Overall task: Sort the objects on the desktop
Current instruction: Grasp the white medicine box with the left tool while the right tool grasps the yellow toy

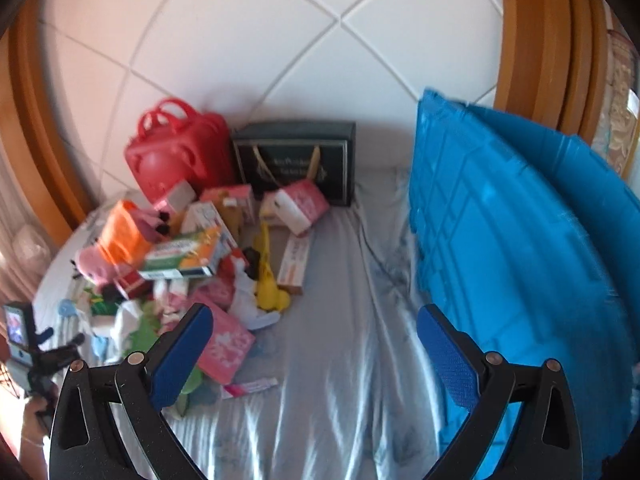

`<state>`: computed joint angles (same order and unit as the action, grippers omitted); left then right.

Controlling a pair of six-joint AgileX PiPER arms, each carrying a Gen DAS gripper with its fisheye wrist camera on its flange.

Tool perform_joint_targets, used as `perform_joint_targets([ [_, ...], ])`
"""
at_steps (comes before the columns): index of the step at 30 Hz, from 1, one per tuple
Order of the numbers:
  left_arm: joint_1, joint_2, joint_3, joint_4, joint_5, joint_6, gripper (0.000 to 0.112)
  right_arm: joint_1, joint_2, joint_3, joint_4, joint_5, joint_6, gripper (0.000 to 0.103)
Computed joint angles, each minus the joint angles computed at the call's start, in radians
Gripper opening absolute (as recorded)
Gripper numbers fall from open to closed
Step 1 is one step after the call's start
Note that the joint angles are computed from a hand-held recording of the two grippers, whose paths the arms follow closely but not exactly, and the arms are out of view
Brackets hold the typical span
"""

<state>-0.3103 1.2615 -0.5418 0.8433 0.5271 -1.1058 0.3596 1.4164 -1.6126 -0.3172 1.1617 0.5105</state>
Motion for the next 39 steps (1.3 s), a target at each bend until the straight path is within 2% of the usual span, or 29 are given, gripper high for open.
perform_joint_targets([
  [4, 0.059, 0.101, -0.032, 0.098, -0.1, -0.073, 0.097, -0.059, 0.124, 0.008, 0.08, -0.066, -0.057, 0.103],
  [6, 0.057, 0.158, -0.063, 0.187, -0.094, -0.154, 0.097, -0.094, 0.197, -0.002, 0.145, -0.096, -0.113, 0.103],
  [8, 0.088, 0.218, -0.104, 0.208, -0.106, -0.164, 0.097, -0.116, 0.269, -0.029, 0.193, -0.105, -0.147, 0.103],
  [10, 0.13, 0.251, -0.144, 0.114, -0.136, -0.054, 0.087, -0.141, 0.351, -0.053, 0.259, -0.133, -0.185, 0.103],
  [11, 0.156, 0.27, -0.16, 0.065, -0.158, 0.003, 0.069, -0.149, 0.388, -0.069, 0.288, -0.142, -0.197, 0.103],
  [12, 0.181, 0.293, -0.174, 0.024, -0.174, 0.051, 0.056, -0.16, 0.438, -0.094, 0.324, -0.152, -0.209, 0.103],
  [14, 0.224, 0.338, -0.203, -0.112, -0.197, 0.195, 0.042, -0.166, 0.517, -0.147, 0.347, -0.149, -0.205, 0.103],
  [16, 0.252, 0.348, -0.209, -0.212, -0.233, 0.289, 0.04, -0.163, 0.591, -0.207, 0.337, -0.136, -0.178, 0.103],
  [21, 0.231, 0.341, -0.202, -0.193, -0.221, 0.265, 0.033, -0.187, 0.742, -0.348, 0.434, -0.11, -0.212, 0.103],
  [25, 0.211, 0.338, -0.208, -0.181, -0.19, 0.234, 0.032, -0.178, 0.842, -0.49, 0.44, -0.038, -0.233, 0.103],
  [26, 0.207, 0.34, -0.213, -0.188, -0.181, 0.236, 0.032, -0.171, 0.854, -0.511, 0.424, -0.03, -0.231, 0.097],
  [28, 0.199, 0.343, -0.217, -0.176, -0.168, 0.224, 0.032, -0.163, 0.853, -0.514, 0.419, -0.039, -0.243, 0.08],
  [29, 0.193, 0.342, -0.219, -0.174, -0.159, 0.218, 0.032, -0.163, 0.836, -0.495, 0.426, -0.052, -0.246, 0.051],
  [31, 0.186, 0.337, -0.22, -0.202, -0.15, 0.238, 0.03, -0.144, 0.789, -0.446, 0.364, -0.066, -0.226, 0.034],
  [34, 0.192, 0.309, -0.209, -0.317, -0.151, 0.326, 0.024, -0.137, 0.683, -0.298, 0.359, -0.096, -0.213, 0.025],
  [39, 0.147, 0.223, -0.15, -0.25, -0.127, 0.262, 0.023, -0.135, 0.495, -0.039, 0.398, -0.069, -0.247, 0.025],
])
